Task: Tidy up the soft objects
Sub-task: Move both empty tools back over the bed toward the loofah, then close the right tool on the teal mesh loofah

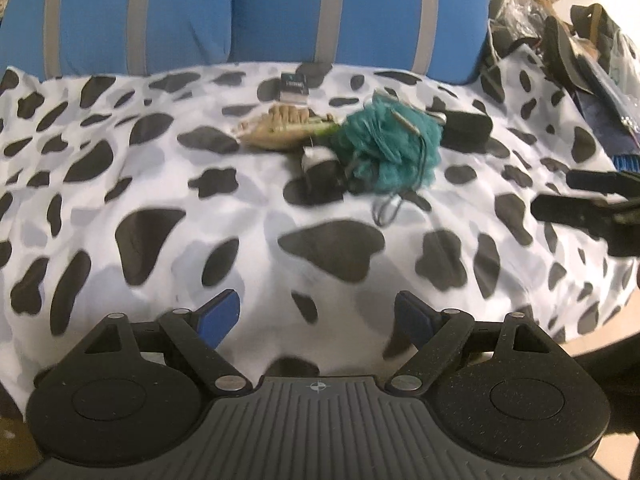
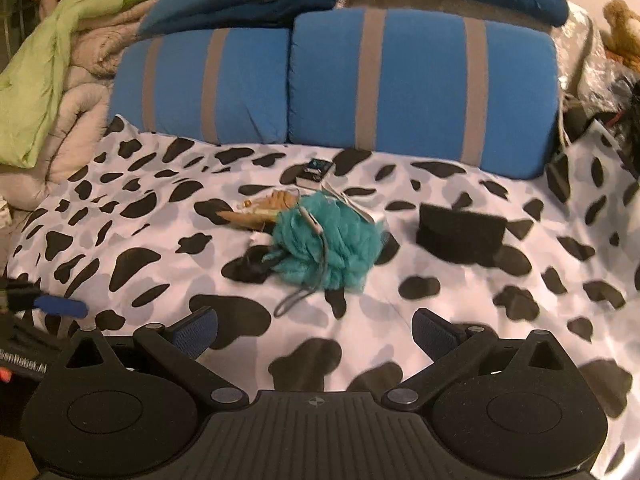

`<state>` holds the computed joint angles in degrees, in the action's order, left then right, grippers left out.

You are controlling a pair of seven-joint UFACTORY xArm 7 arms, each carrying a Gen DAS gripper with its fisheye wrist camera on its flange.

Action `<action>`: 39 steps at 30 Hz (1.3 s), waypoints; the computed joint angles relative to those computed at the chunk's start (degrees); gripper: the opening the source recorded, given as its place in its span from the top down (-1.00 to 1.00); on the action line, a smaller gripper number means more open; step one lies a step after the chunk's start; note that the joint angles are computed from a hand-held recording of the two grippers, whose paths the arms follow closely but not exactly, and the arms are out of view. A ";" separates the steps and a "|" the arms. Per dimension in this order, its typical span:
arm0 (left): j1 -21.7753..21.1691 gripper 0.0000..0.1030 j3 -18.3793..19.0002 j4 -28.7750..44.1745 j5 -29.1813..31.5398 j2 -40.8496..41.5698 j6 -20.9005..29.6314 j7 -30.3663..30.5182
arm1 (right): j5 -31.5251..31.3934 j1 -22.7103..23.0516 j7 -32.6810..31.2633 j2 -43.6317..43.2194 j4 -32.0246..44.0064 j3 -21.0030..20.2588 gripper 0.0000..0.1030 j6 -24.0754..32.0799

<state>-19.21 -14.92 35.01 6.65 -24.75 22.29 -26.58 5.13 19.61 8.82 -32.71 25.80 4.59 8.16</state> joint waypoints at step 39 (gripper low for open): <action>1.66 -0.65 3.71 13.54 2.71 16.36 -1.61 3.76 | 12.12 4.86 -29.82 29.62 20.41 -3.77 0.47 -9.98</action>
<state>-17.55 -11.21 48.56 9.36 -8.39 20.68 -22.81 17.26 24.46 -21.00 -3.09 46.21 0.81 -1.82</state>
